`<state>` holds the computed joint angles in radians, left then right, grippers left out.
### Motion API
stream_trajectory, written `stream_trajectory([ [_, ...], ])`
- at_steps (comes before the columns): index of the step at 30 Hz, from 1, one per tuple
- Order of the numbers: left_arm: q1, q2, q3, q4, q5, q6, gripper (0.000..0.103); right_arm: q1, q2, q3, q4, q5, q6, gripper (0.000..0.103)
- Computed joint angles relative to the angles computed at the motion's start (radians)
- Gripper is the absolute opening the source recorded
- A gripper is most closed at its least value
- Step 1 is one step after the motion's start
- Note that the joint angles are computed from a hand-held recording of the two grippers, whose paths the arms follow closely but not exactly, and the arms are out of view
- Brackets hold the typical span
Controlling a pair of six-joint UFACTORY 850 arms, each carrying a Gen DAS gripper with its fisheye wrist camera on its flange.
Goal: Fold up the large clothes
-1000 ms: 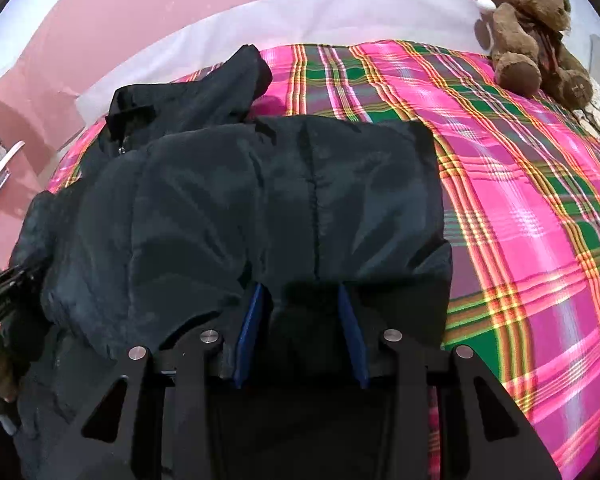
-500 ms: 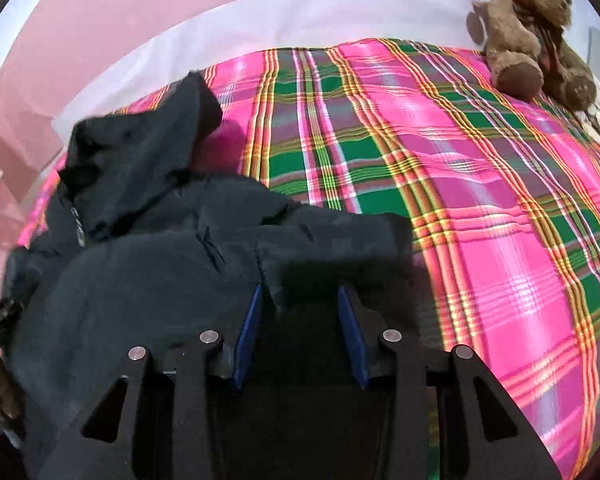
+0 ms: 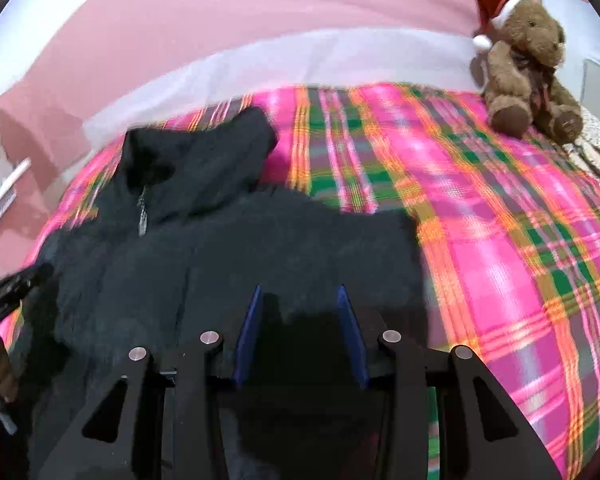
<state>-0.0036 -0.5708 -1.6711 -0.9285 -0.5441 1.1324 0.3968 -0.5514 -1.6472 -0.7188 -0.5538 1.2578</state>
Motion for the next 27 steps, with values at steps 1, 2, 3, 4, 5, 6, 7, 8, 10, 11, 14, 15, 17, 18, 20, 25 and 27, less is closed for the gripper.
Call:
stream_trajectory([
  [1, -0.008, -0.011, -0.004, 0.057, 0.010, -0.043, 0.030, 0.001, -0.024, -0.020, 0.045, -0.014, -0.046, 0.040],
  [2, -0.014, -0.032, -0.022, 0.119, 0.005, -0.106, 0.030, 0.001, -0.043, -0.032, 0.073, -0.027, -0.075, 0.040],
  [3, -0.015, -0.053, -0.040, 0.147, -0.013, -0.143, 0.034, 0.001, -0.060, -0.040, 0.084, -0.030, -0.088, 0.040],
  [4, -0.014, -0.062, -0.045, 0.142, -0.015, -0.144, 0.035, 0.000, -0.065, -0.042, 0.080, -0.031, -0.084, 0.040],
  [5, -0.014, -0.063, -0.047, 0.138, -0.012, -0.143, 0.035, 0.000, -0.065, -0.045, 0.077, -0.037, -0.077, 0.040],
  [6, -0.014, -0.061, -0.046, 0.143, -0.011, -0.149, 0.035, 0.001, -0.063, -0.049, 0.084, -0.046, -0.077, 0.040],
  [7, -0.014, -0.054, -0.043, 0.148, -0.008, -0.154, 0.035, 0.002, -0.059, -0.051, 0.089, -0.053, -0.075, 0.040],
  [8, -0.013, -0.044, -0.035, 0.152, -0.006, -0.159, 0.035, 0.004, -0.044, -0.039, 0.090, -0.048, -0.063, 0.040],
  [10, -0.005, -0.010, -0.002, 0.124, -0.008, -0.134, 0.035, 0.015, -0.004, -0.002, 0.060, -0.027, -0.016, 0.040],
  [11, 0.001, 0.013, 0.023, 0.104, -0.010, -0.113, 0.035, 0.027, 0.015, 0.015, 0.025, -0.028, 0.021, 0.040],
  [14, 0.022, 0.079, 0.088, 0.041, -0.025, -0.048, 0.035, 0.072, 0.062, 0.052, -0.073, -0.043, 0.118, 0.040],
  [15, 0.029, 0.109, 0.117, 0.013, -0.030, -0.016, 0.035, 0.091, 0.075, 0.057, -0.108, -0.062, 0.150, 0.040],
  [17, 0.044, 0.159, 0.164, -0.017, -0.039, 0.026, 0.035, 0.127, 0.089, 0.058, -0.168, -0.092, 0.197, 0.040],
  [18, 0.052, 0.185, 0.188, -0.037, -0.050, 0.049, 0.035, 0.141, 0.094, 0.055, -0.185, -0.105, 0.205, 0.040],
  [20, 0.071, 0.234, 0.231, -0.075, -0.073, 0.095, 0.035, 0.179, 0.107, 0.050, -0.231, -0.140, 0.231, 0.040],
  [25, 0.115, 0.321, 0.299, -0.133, -0.123, 0.165, 0.039, 0.242, 0.128, 0.023, -0.290, -0.219, 0.301, 0.041],
  [27, 0.135, 0.348, 0.314, -0.147, -0.140, 0.185, 0.039, 0.260, 0.124, -0.006, -0.293, -0.250, 0.297, 0.042],
])
